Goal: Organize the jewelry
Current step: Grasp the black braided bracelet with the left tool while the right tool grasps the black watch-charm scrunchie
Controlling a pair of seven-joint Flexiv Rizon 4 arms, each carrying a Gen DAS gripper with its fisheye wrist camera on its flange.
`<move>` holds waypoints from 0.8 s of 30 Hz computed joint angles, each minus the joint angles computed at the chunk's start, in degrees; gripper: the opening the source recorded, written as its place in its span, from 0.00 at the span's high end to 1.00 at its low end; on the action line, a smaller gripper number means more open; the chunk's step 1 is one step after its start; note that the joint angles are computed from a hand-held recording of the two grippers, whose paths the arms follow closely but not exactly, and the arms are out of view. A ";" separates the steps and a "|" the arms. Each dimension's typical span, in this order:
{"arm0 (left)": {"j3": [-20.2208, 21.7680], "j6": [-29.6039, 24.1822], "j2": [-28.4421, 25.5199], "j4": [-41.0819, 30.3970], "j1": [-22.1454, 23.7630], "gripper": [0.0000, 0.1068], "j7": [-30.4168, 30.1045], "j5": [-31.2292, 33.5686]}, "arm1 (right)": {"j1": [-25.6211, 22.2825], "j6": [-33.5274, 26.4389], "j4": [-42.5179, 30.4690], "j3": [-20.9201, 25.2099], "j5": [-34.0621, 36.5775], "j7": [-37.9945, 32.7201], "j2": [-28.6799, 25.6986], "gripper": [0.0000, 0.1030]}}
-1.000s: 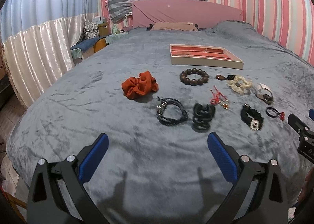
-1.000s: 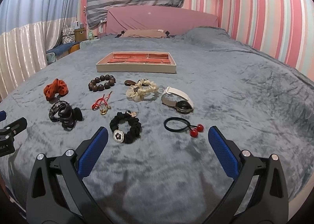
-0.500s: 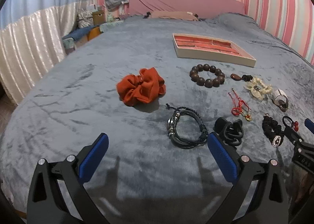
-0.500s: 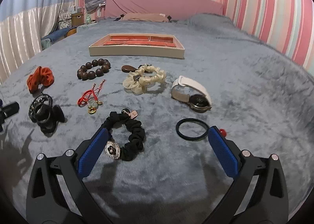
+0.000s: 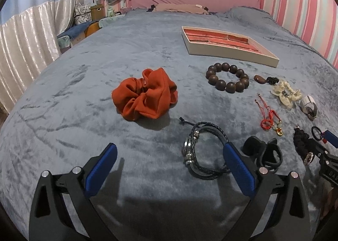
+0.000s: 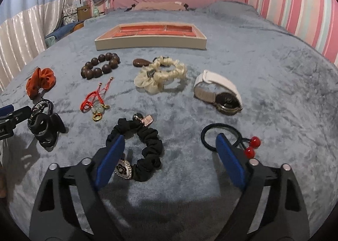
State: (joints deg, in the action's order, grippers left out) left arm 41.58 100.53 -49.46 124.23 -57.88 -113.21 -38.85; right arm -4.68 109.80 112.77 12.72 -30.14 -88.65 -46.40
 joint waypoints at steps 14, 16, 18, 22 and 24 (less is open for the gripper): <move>-10.07 2.29 1.91 -2.05 11.51 0.43 4.61 3.23 | -0.30 -6.87 -3.29 2.88 2.42 -2.38 -1.87 0.46; -9.08 1.59 1.37 -2.42 10.40 0.49 4.85 2.44 | -0.71 -7.17 -3.52 3.59 2.52 -3.04 -2.08 0.53; -8.33 1.10 0.98 -2.64 9.70 0.52 4.68 2.18 | -1.70 -7.64 -3.50 4.80 2.42 -3.75 -2.17 0.59; -6.67 0.04 0.29 -2.98 8.20 0.66 4.19 1.90 | -5.86 -10.45 -4.38 9.94 1.34 -5.95 -3.27 0.77; -6.82 0.24 0.55 -2.97 8.56 0.80 3.84 2.73 | -7.28 -11.50 -4.63 11.95 1.44 -7.52 -3.61 0.83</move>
State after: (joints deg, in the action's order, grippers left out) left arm 34.76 100.77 -48.90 121.27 -49.32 -109.37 -36.12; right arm -11.96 98.30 108.14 24.67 -28.70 -96.18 -50.01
